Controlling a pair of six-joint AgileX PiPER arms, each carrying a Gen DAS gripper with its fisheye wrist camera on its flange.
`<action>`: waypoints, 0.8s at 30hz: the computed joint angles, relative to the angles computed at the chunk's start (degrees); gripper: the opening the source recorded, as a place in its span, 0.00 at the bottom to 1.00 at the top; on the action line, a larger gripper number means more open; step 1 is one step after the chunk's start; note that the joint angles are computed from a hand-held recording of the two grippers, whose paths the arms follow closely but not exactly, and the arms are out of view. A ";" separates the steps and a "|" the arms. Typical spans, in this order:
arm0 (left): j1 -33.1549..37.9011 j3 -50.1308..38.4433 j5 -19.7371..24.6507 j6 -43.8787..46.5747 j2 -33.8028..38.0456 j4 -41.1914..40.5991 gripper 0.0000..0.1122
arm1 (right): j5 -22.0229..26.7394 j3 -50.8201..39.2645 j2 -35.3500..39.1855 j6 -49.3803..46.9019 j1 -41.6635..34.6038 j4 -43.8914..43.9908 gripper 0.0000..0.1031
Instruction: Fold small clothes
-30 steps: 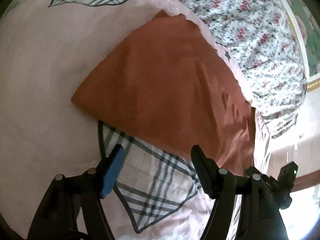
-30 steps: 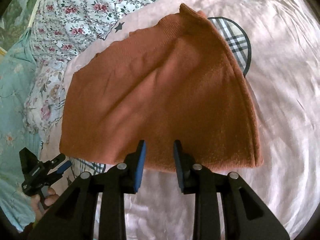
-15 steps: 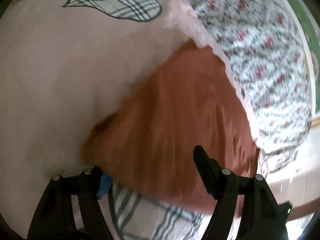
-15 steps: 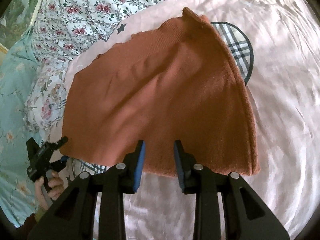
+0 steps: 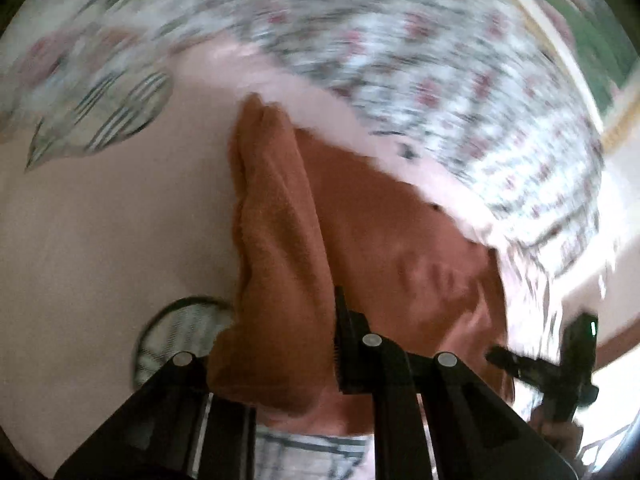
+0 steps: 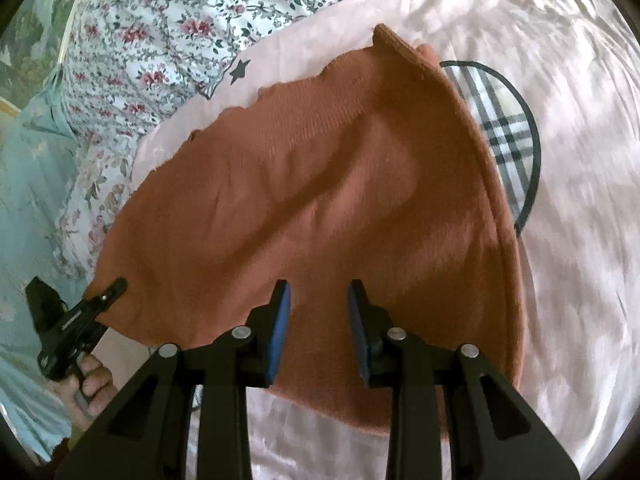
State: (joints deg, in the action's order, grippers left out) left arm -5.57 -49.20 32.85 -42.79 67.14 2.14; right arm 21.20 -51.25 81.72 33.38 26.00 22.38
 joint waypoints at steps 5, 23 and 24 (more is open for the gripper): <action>-15.23 -10.84 2.05 -5.72 11.16 10.65 0.11 | 1.19 -1.87 1.96 -18.53 -4.42 18.34 0.32; -26.13 -21.13 10.08 -7.60 22.50 20.38 0.11 | 17.88 -44.45 31.68 -27.37 -6.66 22.49 0.15; -26.16 -21.83 9.97 -6.58 21.77 19.42 0.11 | 15.70 -40.84 28.52 -30.11 -6.89 24.63 0.14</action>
State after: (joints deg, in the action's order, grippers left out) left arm -31.73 -71.03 42.82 -49.37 88.91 21.56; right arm 36.90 -92.08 110.24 3.27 19.11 47.01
